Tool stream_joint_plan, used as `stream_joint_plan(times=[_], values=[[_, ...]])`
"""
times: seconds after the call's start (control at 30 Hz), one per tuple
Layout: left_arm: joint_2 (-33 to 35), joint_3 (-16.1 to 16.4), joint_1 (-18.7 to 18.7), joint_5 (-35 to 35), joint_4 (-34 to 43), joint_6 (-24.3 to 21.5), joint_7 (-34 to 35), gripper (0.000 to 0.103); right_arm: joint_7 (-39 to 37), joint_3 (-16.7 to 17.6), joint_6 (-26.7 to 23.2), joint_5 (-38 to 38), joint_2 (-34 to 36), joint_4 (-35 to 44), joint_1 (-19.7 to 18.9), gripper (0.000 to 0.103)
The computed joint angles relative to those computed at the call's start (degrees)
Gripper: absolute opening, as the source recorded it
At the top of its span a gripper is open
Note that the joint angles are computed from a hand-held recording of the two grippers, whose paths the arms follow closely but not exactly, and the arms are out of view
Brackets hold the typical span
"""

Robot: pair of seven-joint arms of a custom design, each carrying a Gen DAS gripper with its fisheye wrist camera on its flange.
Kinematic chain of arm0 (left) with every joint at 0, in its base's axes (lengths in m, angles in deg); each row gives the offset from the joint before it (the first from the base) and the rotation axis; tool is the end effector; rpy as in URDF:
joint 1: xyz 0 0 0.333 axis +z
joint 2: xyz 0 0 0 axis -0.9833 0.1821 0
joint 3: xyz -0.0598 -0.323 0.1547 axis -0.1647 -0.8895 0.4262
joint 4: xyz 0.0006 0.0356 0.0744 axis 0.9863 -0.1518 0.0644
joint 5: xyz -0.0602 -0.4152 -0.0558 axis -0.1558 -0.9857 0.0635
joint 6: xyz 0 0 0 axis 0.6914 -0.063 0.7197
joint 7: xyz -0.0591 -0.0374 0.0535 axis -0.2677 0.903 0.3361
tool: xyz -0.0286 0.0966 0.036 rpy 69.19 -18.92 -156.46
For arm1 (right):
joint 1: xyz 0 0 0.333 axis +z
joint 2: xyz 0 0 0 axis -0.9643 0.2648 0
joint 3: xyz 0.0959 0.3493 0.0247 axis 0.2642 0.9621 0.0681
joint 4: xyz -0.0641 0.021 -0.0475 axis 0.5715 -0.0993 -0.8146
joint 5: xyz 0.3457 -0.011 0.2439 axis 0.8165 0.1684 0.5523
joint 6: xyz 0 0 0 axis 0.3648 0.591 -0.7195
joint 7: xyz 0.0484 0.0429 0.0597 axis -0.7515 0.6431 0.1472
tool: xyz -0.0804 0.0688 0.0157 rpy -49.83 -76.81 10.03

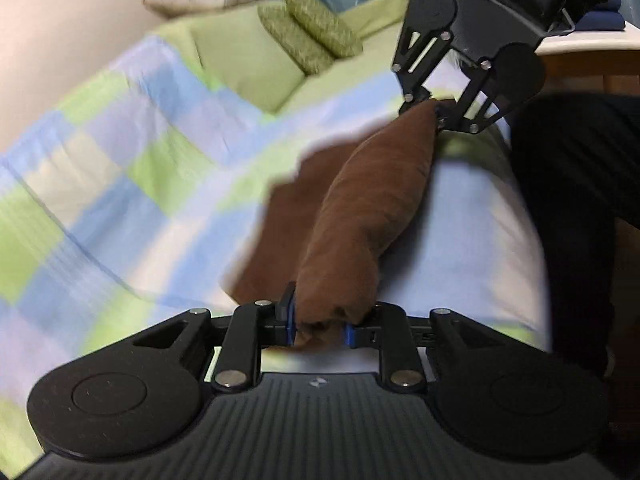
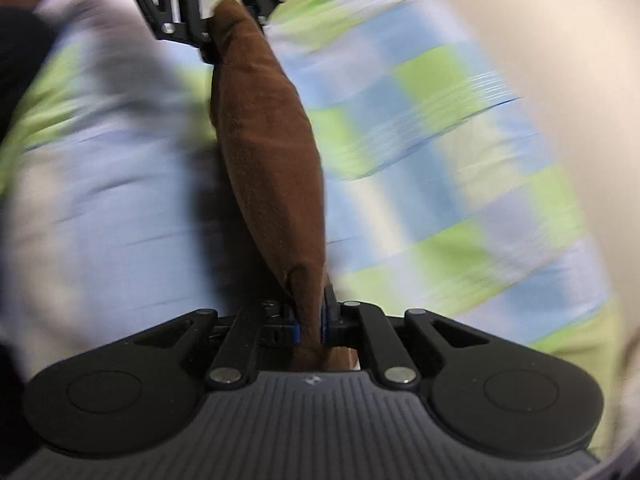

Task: Fold clothes
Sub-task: 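Lay the brown trousers flat on the sheet and open both grippers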

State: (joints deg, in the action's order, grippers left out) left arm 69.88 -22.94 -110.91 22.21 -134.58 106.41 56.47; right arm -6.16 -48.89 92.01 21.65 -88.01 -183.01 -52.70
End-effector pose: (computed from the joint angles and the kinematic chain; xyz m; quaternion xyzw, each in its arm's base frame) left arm 0.4140 -0.4894 0.5027 -0.3767 0.8163 -0.2191 0.3790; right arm 0.5534 0.2527 0.5511 -0.8693 -0.1439 -0.3441 0.3244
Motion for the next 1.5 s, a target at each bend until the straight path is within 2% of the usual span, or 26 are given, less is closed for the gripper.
stream_joint_plan(times=[0.1,0.27,0.37,0.47,0.57,0.67,0.77,0.87,1.0,1.2,1.27,1.37,1.47,1.5], values=[[-1.82,-1.17,-1.57,-0.41,-1.91,-3.74,-6.42,0.029,2.75,-0.75,-2.22,-0.03,-2.76,-4.75,-0.34,0.015],[-6.38,-3.09,-1.91,-1.56,-5.05,-7.53,-12.01,0.031,8.64,-3.31,-8.05,-0.63,-7.75,-7.80,-1.29,0.017],[-8.29,-4.18,-1.30,1.25,-5.22,-8.90,-19.59,0.031,12.38,-5.31,-12.13,1.99,-8.99,-6.94,-1.88,0.017],[-6.63,-4.71,-0.54,7.27,-2.35,-10.36,-27.93,0.031,19.06,-4.94,-13.01,5.65,-5.75,-2.40,-1.93,0.017],[-2.57,-3.84,-0.64,10.86,1.40,-10.59,-31.43,0.033,24.66,-4.54,-14.88,8.56,-4.22,-0.36,-2.64,0.017],[2.55,-2.09,-1.22,9.09,5.06,-7.96,-28.82,0.033,28.11,-3.23,-15.79,11.05,-1.01,1.94,-2.65,0.017],[5.31,-1.15,-2.79,3.39,5.75,-8.73,-21.82,0.032,30.99,-1.95,-16.21,6.10,2.44,3.88,-3.07,0.017],[3.93,0.06,-3.93,4.21,3.80,-7.88,-26.33,0.031,31.93,-1.94,-18.29,2.80,4.72,5.18,-4.76,0.017],[2.35,0.78,-3.14,4.49,3.61,-6.70,-28.30,0.034,33.83,-1.95,-20.80,7.53,6.11,8.17,-7.28,0.017],[4.80,2.49,-0.68,6.49,7.85,-4.59,-24.52,0.034,36.88,0.21,-20.83,7.20,12.16,16.71,-7.89,0.017],[6.69,3.38,0.17,5.76,9.49,-2.55,-22.83,0.034,38.86,1.18,-22.03,5.62,14.72,19.94,-7.96,0.017],[8.90,4.44,1.42,0.83,10.71,-0.84,-19.20,0.034,41.32,2.66,-24.60,0.88,18.71,25.17,-7.70,0.017],[8.35,5.87,2.33,-0.04,7.98,2.90,-20.91,0.033,42.86,3.52,-25.12,-6.42,22.51,29.67,-6.74,0.016],[7.94,6.25,2.48,0.62,7.21,4.09,-22.35,0.033,43.35,3.77,-24.82,-8.01,23.85,31.08,-6.68,0.006]])
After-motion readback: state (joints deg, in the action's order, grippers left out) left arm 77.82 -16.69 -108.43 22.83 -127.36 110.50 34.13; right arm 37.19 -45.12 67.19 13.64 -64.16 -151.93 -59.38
